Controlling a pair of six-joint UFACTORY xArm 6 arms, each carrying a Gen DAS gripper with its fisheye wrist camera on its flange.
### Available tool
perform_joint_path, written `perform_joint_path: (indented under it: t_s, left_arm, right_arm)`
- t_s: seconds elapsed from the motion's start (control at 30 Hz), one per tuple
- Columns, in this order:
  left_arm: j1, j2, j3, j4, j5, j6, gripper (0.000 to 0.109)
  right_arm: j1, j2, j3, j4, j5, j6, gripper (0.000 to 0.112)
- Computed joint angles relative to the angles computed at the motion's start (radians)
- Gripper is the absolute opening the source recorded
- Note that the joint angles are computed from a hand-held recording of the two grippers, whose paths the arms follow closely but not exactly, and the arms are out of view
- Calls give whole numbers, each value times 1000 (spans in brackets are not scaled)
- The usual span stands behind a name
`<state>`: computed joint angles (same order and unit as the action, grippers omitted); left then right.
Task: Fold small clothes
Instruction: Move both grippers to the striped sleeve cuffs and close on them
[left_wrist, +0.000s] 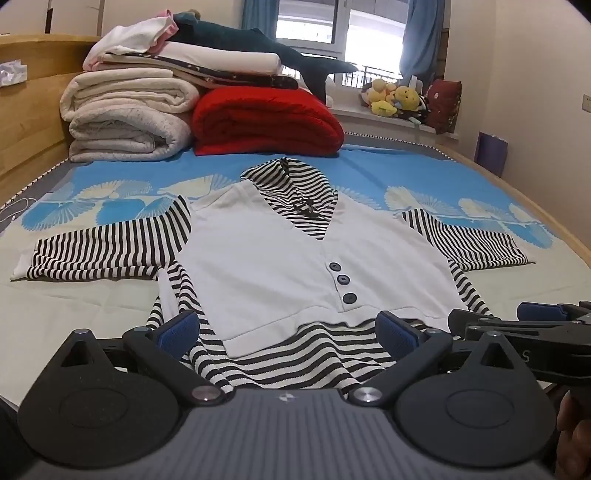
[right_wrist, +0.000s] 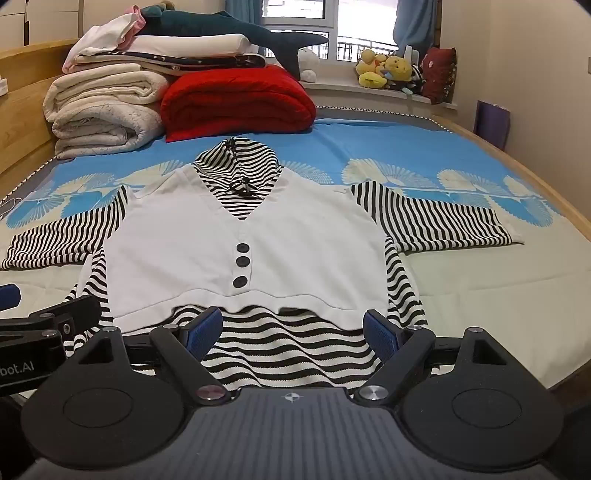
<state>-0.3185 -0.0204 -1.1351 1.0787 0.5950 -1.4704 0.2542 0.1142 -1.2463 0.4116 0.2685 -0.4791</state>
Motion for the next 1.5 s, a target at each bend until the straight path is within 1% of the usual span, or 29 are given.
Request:
perform_joint_path:
  t_s: [0.5,0.6,0.67,0.73,0.8,0.97,1.0,1.03,1.07,1.1,1.13,1.17,1.2,1.23,1.27,1.3,1.33,1.37,1.4,1.43,1.47,1.5]
  left_arm:
    - [1,1,-1,-3,-4,-1,102]
    - [11,17,-7,-54,-7,29,102]
    - [22,43,-23,-110,24,60,102]
    - [34,77,-45,-140,61,87,101]
    - [51,117,-70,-169,86,125,100]
    - [97,173,-87,-185,101,136,100]
    - [104,183,-88,-191,104,136,100]
    - [108,194,-91,-199,109,144,100]
    - [111,207,-97,-213,116,156,100]
    - [116,214,-95,-236,118,174,100]
    - [122,221,-93,-276,123,201,100]
    - [124,226,-93,-309,140,224,97]
    - [125,232,-96,-332,171,244,86]
    - [128,235,-98,-356,202,269,78]
    - [138,226,-82,-381,196,289,66]
    - [149,206,-56,-387,174,284,34]
    - [156,197,-54,-394,193,304,20]
    - [164,185,-45,-389,194,313,14]
    - [173,174,-34,-393,198,312,14]
    - [182,164,-26,-405,204,314,14]
    - [188,155,-18,-410,213,317,14]
    - [191,146,-10,-396,223,307,13]
  right_arm:
    - [0,4,-3,-1,0,1,84]
    - [-2,-12,11,1,-1,-4,84]
    - [-3,7,-4,-12,-16,12,84]
    - [-16,25,-16,-100,-28,107,84]
    - [-41,77,-65,-238,-9,253,84]
    - [-95,204,-187,-555,46,589,82]
    - [-109,217,-192,-609,22,628,82]
    - [-117,231,-197,-621,-12,660,82]
    - [-119,244,-204,-591,-3,654,82]
    - [-117,257,-218,-576,33,656,82]
    - [-123,260,-225,-602,53,668,82]
    - [-127,271,-235,-618,73,683,82]
    - [-127,288,-257,-599,113,676,81]
    - [-131,303,-272,-608,140,691,80]
    - [-138,306,-275,-632,153,712,76]
    - [-141,313,-284,-642,176,727,69]
    - [-144,315,-290,-652,210,736,65]
    - [-147,322,-299,-643,231,738,56]
    - [-151,321,-303,-618,253,726,43]
    - [-154,321,-306,-574,272,699,35]
    - [-157,318,-305,-520,286,661,22]
    - [-157,317,-306,-467,296,625,14]
